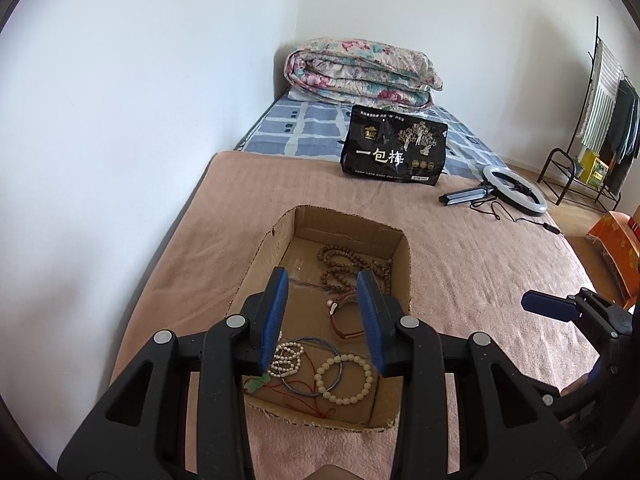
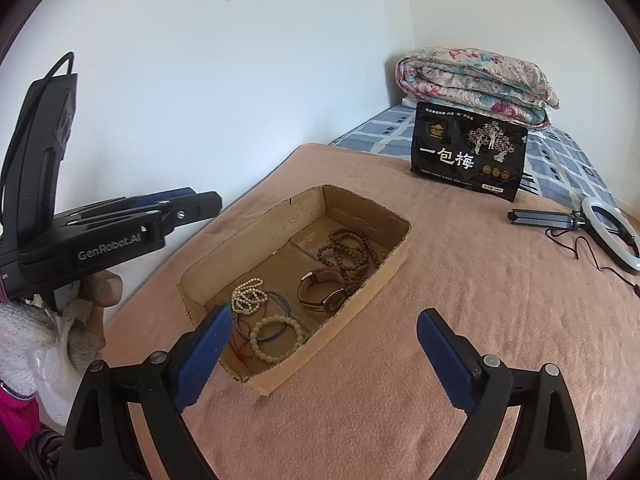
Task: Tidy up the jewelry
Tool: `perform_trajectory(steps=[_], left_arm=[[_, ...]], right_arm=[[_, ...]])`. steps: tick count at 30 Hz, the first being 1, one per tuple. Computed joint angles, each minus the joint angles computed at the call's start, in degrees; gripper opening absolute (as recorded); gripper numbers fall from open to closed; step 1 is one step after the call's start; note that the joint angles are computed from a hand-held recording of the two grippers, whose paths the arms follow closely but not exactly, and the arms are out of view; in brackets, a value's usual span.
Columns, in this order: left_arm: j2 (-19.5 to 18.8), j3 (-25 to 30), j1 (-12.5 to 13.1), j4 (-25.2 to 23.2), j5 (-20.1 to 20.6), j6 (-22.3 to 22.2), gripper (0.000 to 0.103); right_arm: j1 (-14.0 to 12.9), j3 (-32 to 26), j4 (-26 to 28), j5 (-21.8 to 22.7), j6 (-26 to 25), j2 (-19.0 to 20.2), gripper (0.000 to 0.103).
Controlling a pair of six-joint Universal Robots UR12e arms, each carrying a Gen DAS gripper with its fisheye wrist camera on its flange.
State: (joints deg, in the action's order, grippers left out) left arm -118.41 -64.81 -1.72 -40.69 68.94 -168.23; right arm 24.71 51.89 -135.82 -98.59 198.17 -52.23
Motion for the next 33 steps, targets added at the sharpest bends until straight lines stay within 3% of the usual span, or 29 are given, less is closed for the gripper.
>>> perform_trajectory(steps=[2, 6, 12, 21, 33], left_arm=[[0.9, -1.0, 0.0, 0.8, 0.1, 0.1, 0.036], [2.9, -3.4, 0.1, 3.1, -0.1, -0.4, 0.05], [6.0, -6.6, 0.3, 5.4, -0.1, -1.2, 0.051], [10.5, -12.0, 0.1, 9.5, 0.7, -2.2, 0.074], [14.2, -17.3, -0.8, 13.7, 2.5, -1.5, 0.086]], right_arm=[[0.1, 0.6, -0.1, -0.4, 0.0, -0.5, 0.096], [0.2, 2.5, -1.0, -1.1, -0.3, -2.0, 0.096], [0.5, 5.0, -2.0, -2.8, -0.8, -4.0, 0.099], [0.8, 8.4, -3.7, -5.6, -1.0, -6.6, 0.101], [1.3, 10.9, -4.2, -9.3, -0.9, -8.5, 0.103]])
